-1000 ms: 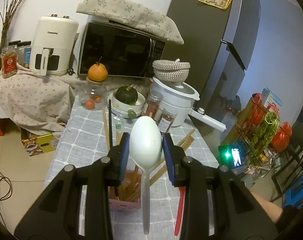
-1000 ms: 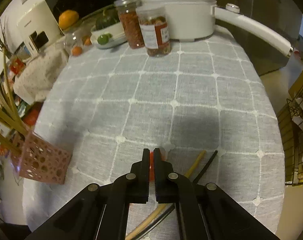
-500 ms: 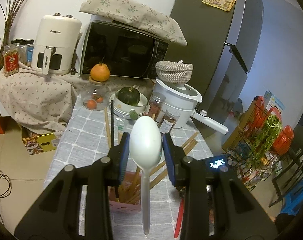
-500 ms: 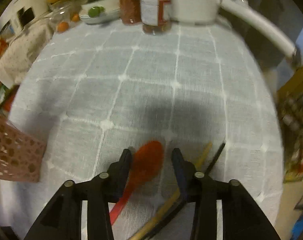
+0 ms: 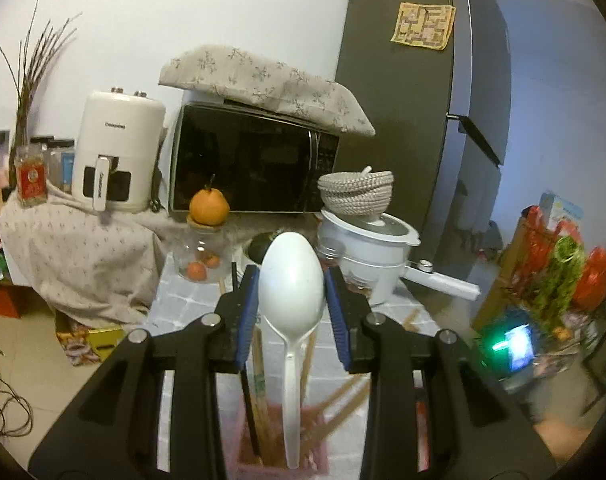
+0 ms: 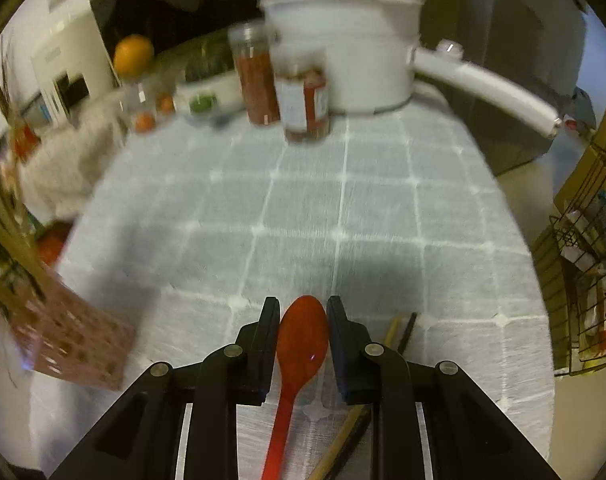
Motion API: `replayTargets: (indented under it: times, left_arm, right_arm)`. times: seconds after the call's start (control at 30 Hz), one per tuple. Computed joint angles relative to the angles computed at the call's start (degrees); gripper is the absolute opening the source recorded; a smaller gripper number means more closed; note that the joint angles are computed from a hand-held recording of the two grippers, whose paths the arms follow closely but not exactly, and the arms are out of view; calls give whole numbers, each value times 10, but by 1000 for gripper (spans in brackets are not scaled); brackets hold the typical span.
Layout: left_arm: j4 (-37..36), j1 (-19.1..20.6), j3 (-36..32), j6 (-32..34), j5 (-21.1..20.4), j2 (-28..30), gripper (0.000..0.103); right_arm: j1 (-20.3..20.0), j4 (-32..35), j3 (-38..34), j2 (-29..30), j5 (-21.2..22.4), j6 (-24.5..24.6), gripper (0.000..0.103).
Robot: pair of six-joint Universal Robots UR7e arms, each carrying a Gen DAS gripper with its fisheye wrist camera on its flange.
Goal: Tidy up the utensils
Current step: 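Lower both spoons into the pink basket and open both tools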
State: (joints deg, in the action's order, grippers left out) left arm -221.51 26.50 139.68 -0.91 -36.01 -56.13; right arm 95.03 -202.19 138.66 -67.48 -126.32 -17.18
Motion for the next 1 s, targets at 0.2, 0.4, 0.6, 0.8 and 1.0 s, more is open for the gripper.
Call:
replayTargets:
  times: [0.2,0.4,0.6,0.8,1.0]
  left_arm:
    - [-36,20,-19,14,2,45,35]
    - [-11,32,-22,-2,8,55,35]
    - [28,37,-16,-13,-1,43,36]
    - [170,38,-10,-88,-10,-18,43]
    - [302,23,9,-149,-24,-99,52]
  right_arm:
    - [22,-41,23,-36,29,19,24]
    - [47,-82,29,-44,40,22,24]
    - [62,-99,38,-54,49,21,24]
    - [80,-108,41,-57,52,17,24]
    - [112,-101,46,-71,63,18,24]
